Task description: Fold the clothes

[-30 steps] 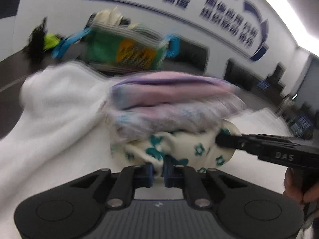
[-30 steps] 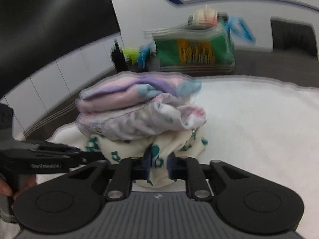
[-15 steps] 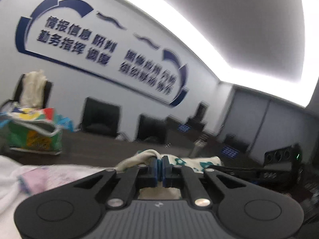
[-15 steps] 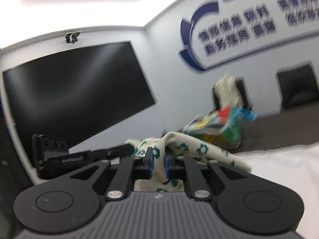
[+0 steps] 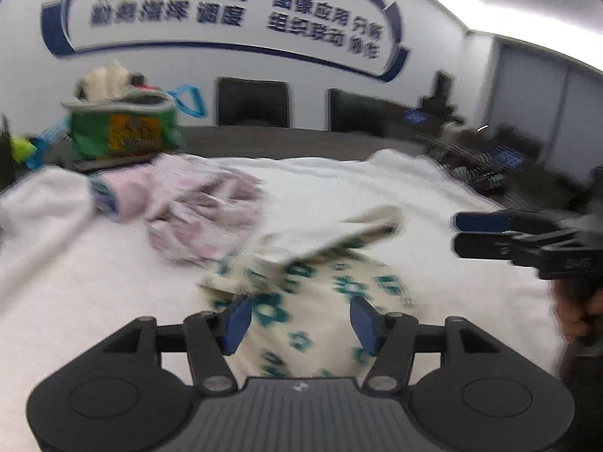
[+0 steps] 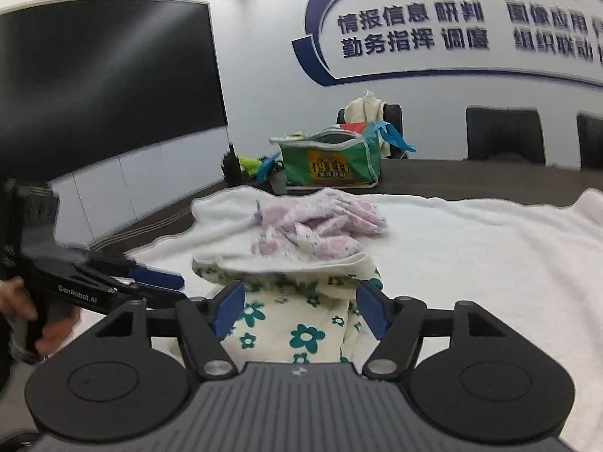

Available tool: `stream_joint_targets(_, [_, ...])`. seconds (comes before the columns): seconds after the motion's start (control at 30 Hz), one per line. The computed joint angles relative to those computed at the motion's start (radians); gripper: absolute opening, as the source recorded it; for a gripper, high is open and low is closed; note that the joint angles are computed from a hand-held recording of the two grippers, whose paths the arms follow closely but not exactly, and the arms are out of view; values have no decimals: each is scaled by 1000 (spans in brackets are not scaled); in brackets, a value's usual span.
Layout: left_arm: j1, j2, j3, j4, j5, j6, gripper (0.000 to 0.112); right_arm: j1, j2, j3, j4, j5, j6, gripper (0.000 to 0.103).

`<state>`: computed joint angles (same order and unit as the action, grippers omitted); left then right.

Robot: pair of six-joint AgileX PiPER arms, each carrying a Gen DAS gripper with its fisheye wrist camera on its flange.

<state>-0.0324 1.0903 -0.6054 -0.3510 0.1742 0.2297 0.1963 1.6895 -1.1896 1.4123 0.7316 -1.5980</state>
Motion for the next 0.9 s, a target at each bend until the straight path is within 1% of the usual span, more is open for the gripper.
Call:
stream_joint_targets(0.03, [34,-2,-18,-100,26,69,56,6,24,-23,-3,-20,5,67])
stream_joint_targets(0.07, [69,-4,-36,-186,54,121,56,3,61,-74,-26,-24,48,67])
stream_joint_targets(0.1, [100,-4,-56,-231,83,134,56,5,92,-133,-68,-32,125,67])
stream_joint_targets(0.13, [124,1,-79,-237,107,107,57,10,126,-198,-124,-40,217,67])
stream_joint_targets(0.17, [139,22,-109,-202,123,47,58,17,162,-268,-188,-44,314,67])
stream_joint_targets(0.2, [143,47,-144,-128,140,-48,59,31,196,-323,-241,-43,392,67])
stream_joint_targets(0.27, [111,135,-231,72,180,-236,58,47,267,-427,-334,-4,501,67])
stream_joint_targets(0.3, [84,182,-254,172,187,-324,55,60,308,-492,-403,12,573,66])
stream_joint_targets(0.33, [59,229,-280,272,201,-413,46,84,350,-560,-503,12,661,66])
stream_joint_targets(0.37, [35,269,-303,357,218,-486,38,109,385,-610,-603,8,737,59])
stream_joint_targets(0.4, [18,283,-300,402,211,-525,21,132,420,-661,-703,14,813,47])
stream_joint_targets(0.43, [14,289,-295,408,205,-544,10,146,450,-705,-763,36,858,39])
stream_joint_targets(0.47, [25,298,-294,376,192,-524,9,151,475,-743,-783,73,876,17])
stream_joint_targets(0.5, [33,300,-290,355,179,-512,5,157,477,-740,-784,73,874,3])
stream_joint_targets(0.53, [37,276,-278,351,162,-501,4,165,445,-698,-788,40,865,3])
stream_joint_targets(0.6, [57,198,-262,265,128,-401,4,189,316,-533,-758,-115,789,2])
stream_joint_targets(0.63, [58,152,-262,263,121,-392,3,194,248,-465,-705,-178,730,2])
stream_joint_targets(0.67, [45,84,-282,301,140,-417,3,197,173,-402,-627,-231,650,2])
stream_joint_targets(0.73, [-8,-28,-346,479,183,-566,3,208,23,-302,-439,-328,453,2])
stream_joint_targets(0.8, [-92,-119,-447,679,237,-695,3,225,-115,-259,-251,-399,253,2])
stream_joint_targets(0.83, [-150,-149,-522,779,294,-746,3,228,-173,-261,-187,-411,187,2])
stream_joint_targets(0.87, [-221,-165,-608,879,355,-786,3,220,-224,-276,-158,-402,161,2])
stream_joint_targets(0.9, [-309,-172,-698,979,425,-815,3,212,-267,-306,-159,-390,168,2])
